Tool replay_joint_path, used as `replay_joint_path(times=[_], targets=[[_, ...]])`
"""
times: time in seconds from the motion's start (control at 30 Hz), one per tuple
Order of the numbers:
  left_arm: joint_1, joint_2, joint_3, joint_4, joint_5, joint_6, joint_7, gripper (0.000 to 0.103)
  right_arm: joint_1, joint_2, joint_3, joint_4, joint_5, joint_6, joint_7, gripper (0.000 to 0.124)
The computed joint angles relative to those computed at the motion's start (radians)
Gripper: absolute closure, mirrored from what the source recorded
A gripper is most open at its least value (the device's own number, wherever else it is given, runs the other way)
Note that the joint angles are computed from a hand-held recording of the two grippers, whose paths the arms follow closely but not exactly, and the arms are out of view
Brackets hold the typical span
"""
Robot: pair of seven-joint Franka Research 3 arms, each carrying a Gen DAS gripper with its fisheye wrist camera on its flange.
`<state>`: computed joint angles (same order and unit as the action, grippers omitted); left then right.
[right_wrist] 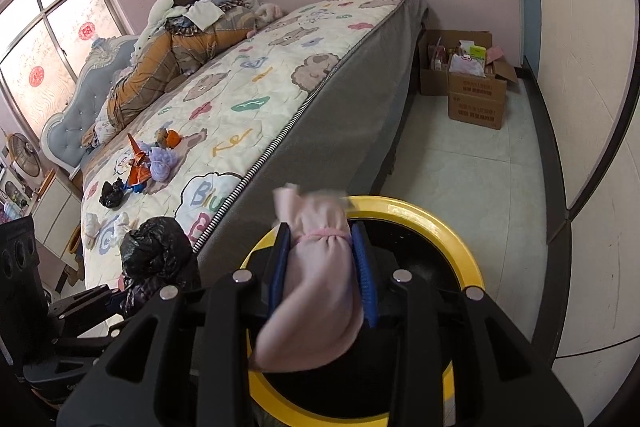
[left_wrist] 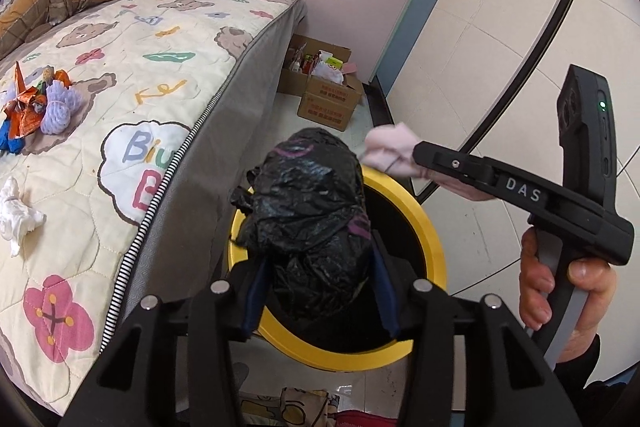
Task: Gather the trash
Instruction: 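Open both tools to drop the bag and cloth into the bin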
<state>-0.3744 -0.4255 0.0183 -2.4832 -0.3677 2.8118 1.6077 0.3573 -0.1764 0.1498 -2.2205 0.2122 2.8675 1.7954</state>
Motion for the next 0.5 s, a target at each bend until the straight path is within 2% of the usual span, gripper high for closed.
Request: replay_joint_path(times=[0.1, 0.13, 0.2, 0.33, 0.5], targets=[[0.013, -0.009, -0.012, -0.013, 0.017, 0.025, -0.019, 0.041, -0.006, 0.002, 0.002, 0.002, -0.005, 0.010, 0.019, 0.084], [0.011, -0.012, -0.011, -0.017, 0.019, 0.033, -0.024, 0.032, -0.011, 0.000, 0.004, 0.001, -0.012, 0.015, 0.033, 0.082], [0.019, -0.017, -0.015, -0.023, 0.034, 0.050, -0.041, 0.024, -0.023, -0.005, 0.010, -0.004, -0.033, 0.023, 0.063, 0.081], [0.037, -0.025, -0.016, -0.031, 0.080, 0.078, -0.080, 0.015, -0.057, -0.021, 0.030, -0.021, -0.102, 0.054, 0.144, 0.077], [0.120, -0.043, -0.053, -0.041, 0.195, 0.117, -0.173, 0.010, -0.029, -0.012, 0.014, -0.020, -0.068, 0.098, 0.106, 0.069]])
